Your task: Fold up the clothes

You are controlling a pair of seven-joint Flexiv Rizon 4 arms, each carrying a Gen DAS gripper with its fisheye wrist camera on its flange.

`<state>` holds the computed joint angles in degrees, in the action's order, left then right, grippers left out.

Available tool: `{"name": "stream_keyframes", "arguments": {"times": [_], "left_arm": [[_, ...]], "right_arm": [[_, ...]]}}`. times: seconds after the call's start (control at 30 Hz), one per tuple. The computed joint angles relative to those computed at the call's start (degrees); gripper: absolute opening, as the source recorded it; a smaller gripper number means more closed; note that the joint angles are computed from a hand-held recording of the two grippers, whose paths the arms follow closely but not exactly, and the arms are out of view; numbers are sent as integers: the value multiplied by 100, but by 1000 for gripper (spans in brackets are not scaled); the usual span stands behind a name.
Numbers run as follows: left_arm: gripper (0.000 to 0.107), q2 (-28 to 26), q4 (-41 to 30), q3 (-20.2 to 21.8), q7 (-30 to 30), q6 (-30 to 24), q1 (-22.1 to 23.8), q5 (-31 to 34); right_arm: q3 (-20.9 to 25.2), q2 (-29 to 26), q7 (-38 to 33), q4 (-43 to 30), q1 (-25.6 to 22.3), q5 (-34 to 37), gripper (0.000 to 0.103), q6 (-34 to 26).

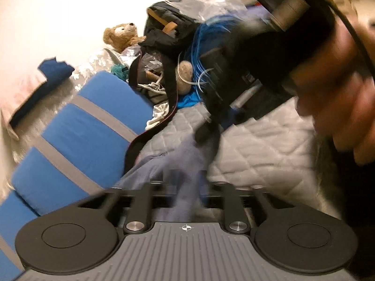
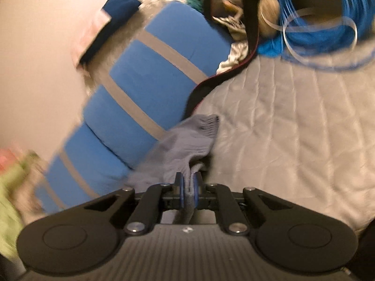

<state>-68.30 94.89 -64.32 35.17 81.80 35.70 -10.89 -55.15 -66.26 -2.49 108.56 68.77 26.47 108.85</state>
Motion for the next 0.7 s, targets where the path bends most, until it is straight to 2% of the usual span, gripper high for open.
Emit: {"name": "stream_keyframes", "arguments": {"times": [0.03, 0.07, 0.17, 0.27, 0.37, 0.5, 0.7], "left_arm": [[49, 19, -72, -24, -149, -118, -6, -134], [52, 42, -143, -42, -292, -231, -17, -280], [55, 188, -426, 101, -800, -418, -216, -773], [55, 228, -707, 279, -1089, -272, -495, -1102], [55, 224, -996, 495, -1290, -100, -785, -1219], [55, 202, -1125, 550, -1419, -15, -903, -1228], [55, 242, -1064, 578, -1464, -115, -885, -1169]], "right_arm": [[-43, 14, -66, 20, 77, -97, 8, -164], [-70, 32, -102, 44, 143, -213, 8, -299], [-205, 53, -189, 126, 342, -687, 8, -724], [-195, 153, -261, 162, 380, -1180, 8, -999], [53, 329, -277, 143, 188, -1453, 8, -1009], [542, 574, -232, 89, -205, -1519, 9, -880], [837, 723, -85, 45, -445, -1659, 28, -1018]]}}
